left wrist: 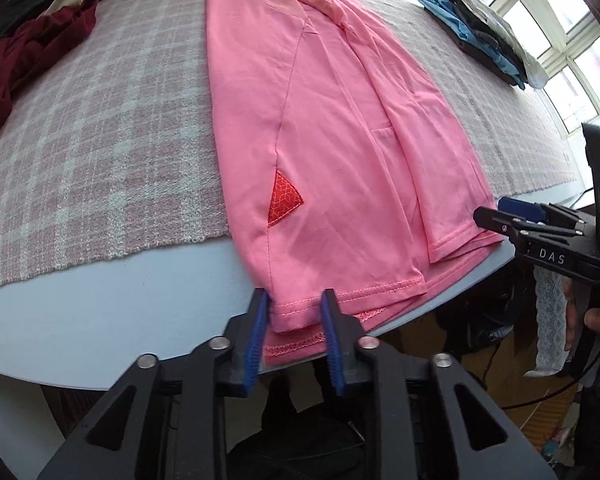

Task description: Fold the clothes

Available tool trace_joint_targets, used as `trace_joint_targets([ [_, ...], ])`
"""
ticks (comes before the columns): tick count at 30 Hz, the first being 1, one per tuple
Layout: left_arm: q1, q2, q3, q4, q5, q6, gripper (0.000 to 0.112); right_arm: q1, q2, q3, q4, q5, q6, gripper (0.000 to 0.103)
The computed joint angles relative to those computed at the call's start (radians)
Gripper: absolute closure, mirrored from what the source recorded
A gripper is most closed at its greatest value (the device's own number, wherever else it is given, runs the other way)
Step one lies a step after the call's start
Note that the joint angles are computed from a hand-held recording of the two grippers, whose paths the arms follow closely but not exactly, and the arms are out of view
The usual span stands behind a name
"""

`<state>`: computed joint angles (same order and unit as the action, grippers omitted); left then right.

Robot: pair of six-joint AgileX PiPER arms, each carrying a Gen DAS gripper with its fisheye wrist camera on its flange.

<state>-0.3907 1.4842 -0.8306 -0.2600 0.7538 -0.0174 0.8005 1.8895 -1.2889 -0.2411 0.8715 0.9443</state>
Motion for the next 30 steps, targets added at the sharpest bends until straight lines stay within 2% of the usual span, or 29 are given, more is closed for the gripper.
trace_joint_targets([
  [1, 0.004, 0.003, 0.0, -0.014, -0.003, 0.011, 0.106, 0.006, 0.008, -0.009, -0.003, -0.001, 0.002, 0.049],
  [3, 0.017, 0.007, 0.003, -0.049, -0.007, 0.046, 0.107, 0.009, 0.011, -0.015, 0.01, -0.012, -0.01, 0.06],
  [5, 0.021, 0.006, 0.007, -0.081, -0.01, 0.079, 0.107, 0.009, 0.018, -0.03, 0.035, -0.02, -0.035, 0.084],
  [7, 0.041, 0.006, 0.014, -0.156, -0.009, 0.147, 0.108, -0.025, 0.012, -0.016, 0.121, -0.074, -0.099, 0.096],
  [9, 0.071, 0.014, 0.019, -0.259, 0.0, 0.239, 0.108, -0.072, -0.002, 0.017, 0.253, -0.143, -0.208, 0.096],
  [13, 0.179, 0.011, 0.004, -0.416, 0.081, 0.367, 0.108, -0.177, -0.056, 0.159, 0.652, -0.319, -0.48, 0.097],
  [16, 0.288, 0.014, -0.029, -0.521, 0.177, 0.432, 0.108, -0.247, -0.095, 0.216, 0.952, -0.36, -0.685, 0.097],
  [19, 0.351, 0.039, -0.141, -0.535, 0.238, 0.427, 0.108, -0.344, -0.108, 0.214, 1.252, -0.316, -0.957, 0.097],
  [21, 0.377, 0.084, -0.25, -0.529, 0.255, 0.405, 0.108, -0.411, -0.087, 0.16, 1.384, -0.257, -1.114, 0.097],
  [25, 0.397, 0.28, -0.552, -0.437, 0.244, 0.306, 0.108, -0.531, 0.04, -0.099, 1.356, -0.123, -1.11, 0.097],
  [26, 0.394, 0.341, -0.628, -0.405, 0.236, 0.275, 0.108, -0.557, 0.087, -0.194, 1.297, -0.063, -1.057, 0.097],
  [27, 0.392, 0.404, -0.71, -0.371, 0.232, 0.241, 0.108, -0.573, 0.148, -0.294, 1.246, -0.041, -1.007, 0.097],
  [30, 0.381, 0.636, -0.988, -0.318, 0.293, 0.195, 0.107, -0.629, 0.348, -0.594, 1.156, 0.053, -0.928, 0.097],
])
